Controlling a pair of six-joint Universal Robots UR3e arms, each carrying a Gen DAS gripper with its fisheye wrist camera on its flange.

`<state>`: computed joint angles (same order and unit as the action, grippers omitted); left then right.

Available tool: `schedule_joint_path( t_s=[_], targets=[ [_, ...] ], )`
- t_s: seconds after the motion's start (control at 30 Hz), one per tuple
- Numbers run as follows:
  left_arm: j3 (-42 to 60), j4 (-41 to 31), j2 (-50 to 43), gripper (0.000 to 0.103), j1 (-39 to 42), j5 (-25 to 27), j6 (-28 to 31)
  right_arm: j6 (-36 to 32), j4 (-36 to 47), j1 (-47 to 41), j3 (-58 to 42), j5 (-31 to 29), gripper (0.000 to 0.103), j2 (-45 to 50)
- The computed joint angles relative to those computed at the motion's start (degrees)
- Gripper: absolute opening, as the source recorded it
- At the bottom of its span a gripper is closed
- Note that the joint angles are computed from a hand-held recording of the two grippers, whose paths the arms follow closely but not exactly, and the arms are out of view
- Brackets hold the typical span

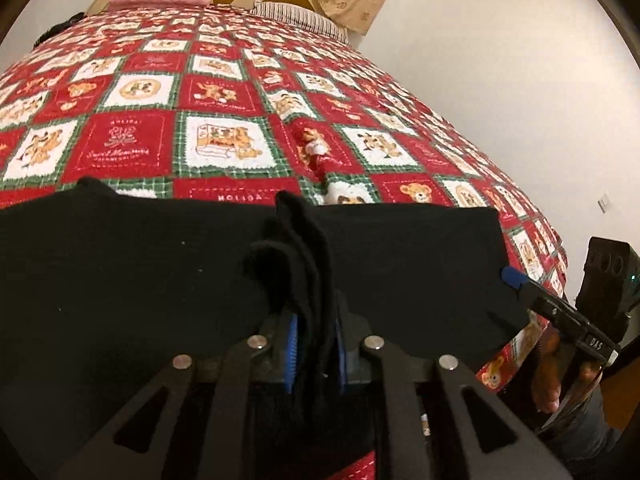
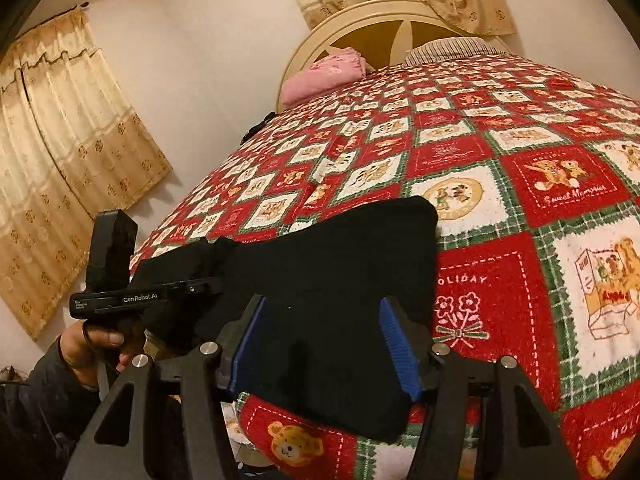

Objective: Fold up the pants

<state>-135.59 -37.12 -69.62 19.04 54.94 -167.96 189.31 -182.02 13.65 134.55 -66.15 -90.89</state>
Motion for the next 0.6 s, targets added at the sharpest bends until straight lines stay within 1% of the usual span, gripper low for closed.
schedule_joint_path(
  t_s=[0.03,0.07,0.1,0.13,0.17,0.2,0.23,0.33,0.43,0.47,0.5,0.53,0.6],
  targets=[
    [0.0,-1.1,1.0,0.021,0.3,0.1,0.8,-0.4,-0.4,0.2,0.3,-0.2,0.06,0.0],
    [0.2,-2.3,2.4,0.026,0.7,0.6,1.8,-0.8,-0.7,0.4,0.4,-0.7,0.06,-0.1],
    [-0.3,-3.3,4.8,0.034,1.5,1.6,3.0,-0.8,-0.7,1.0,0.2,-1.7,0.06,-0.2],
    [-1.2,-4.4,8.3,0.046,3.2,2.5,4.6,-0.6,-0.5,2.0,-0.1,-3.5,0.06,-0.5],
    [-1.9,-5.6,10.6,0.052,4.7,2.7,5.9,-0.1,-0.1,3.2,-1.2,-5.7,0.06,-0.5],
    [-2.9,-8.9,15.3,0.061,8.3,2.1,8.9,1.0,0.6,6.1,-2.9,-10.1,0.06,-0.5],
    [-3.5,-12.1,18.5,0.062,11.5,1.3,11.8,0.9,1.2,7.6,-4.3,-11.5,0.06,-0.2],
    [-3.0,-26.6,28.7,0.062,23.5,-0.8,22.5,-2.7,4.6,12.5,-11.8,-12.4,0.06,3.5],
    [0.6,-48.0,38.3,0.062,39.6,-5.4,37.7,-6.6,10.4,17.1,-23.0,-11.0,0.06,11.2],
    [1.4,-52.0,40.1,0.062,42.7,-6.0,40.7,-7.1,11.2,18.0,-25.9,-10.4,0.06,13.7],
    [2.8,-57.4,42.4,0.063,47.5,-6.4,45.1,-7.8,12.2,19.8,-30.4,-10.5,0.06,17.5],
    [3.3,-59.6,43.9,0.066,50.0,-6.6,46.9,-8.4,13.3,21.1,-33.9,-11.4,0.06,20.2],
    [5.8,-70.3,48.4,0.072,59.8,-7.8,55.8,-8.4,15.4,23.2,-41.2,-11.8,0.06,26.0]
  ],
)
